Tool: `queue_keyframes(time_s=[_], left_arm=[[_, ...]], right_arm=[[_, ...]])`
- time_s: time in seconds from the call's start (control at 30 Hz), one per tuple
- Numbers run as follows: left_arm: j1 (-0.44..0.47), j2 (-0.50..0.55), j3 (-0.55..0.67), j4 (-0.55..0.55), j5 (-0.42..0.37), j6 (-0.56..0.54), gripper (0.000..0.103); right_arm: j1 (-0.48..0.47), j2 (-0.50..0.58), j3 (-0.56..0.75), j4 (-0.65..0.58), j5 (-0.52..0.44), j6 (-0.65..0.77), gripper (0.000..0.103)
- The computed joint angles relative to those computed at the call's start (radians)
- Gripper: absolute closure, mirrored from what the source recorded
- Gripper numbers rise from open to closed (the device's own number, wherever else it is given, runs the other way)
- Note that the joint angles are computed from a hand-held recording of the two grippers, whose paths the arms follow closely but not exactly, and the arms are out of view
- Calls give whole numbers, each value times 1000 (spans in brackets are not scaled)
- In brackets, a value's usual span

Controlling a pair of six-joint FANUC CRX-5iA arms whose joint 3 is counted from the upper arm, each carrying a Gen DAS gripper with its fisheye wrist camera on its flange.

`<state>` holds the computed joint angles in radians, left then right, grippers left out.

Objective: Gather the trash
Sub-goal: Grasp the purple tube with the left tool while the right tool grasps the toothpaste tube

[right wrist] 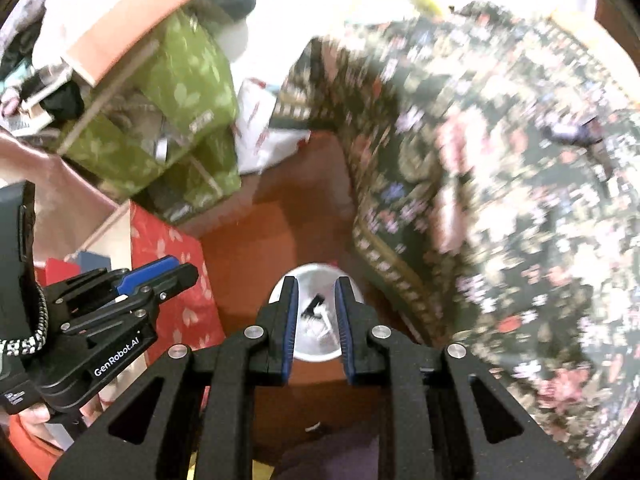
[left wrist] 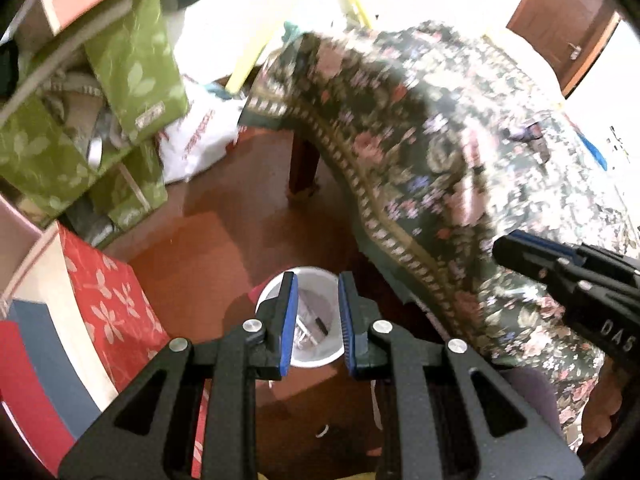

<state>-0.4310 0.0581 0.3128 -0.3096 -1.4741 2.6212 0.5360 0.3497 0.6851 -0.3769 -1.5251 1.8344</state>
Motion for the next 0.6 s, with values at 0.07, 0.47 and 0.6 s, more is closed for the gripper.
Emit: queue_keyframes(time_s=[0.07, 0.47, 0.6], left_arm=[[-22, 25, 58, -32, -23, -9, 85], [-80, 231, 420, -106, -34, -118, 85], [-68, 331, 545, -74, -20, -170, 85]], right_arm=[[-22, -13, 9, -12, 19, -3, 86], [-157, 11, 119, -23, 102, 17, 86], [-207, 63, 187, -18, 105, 16, 86]])
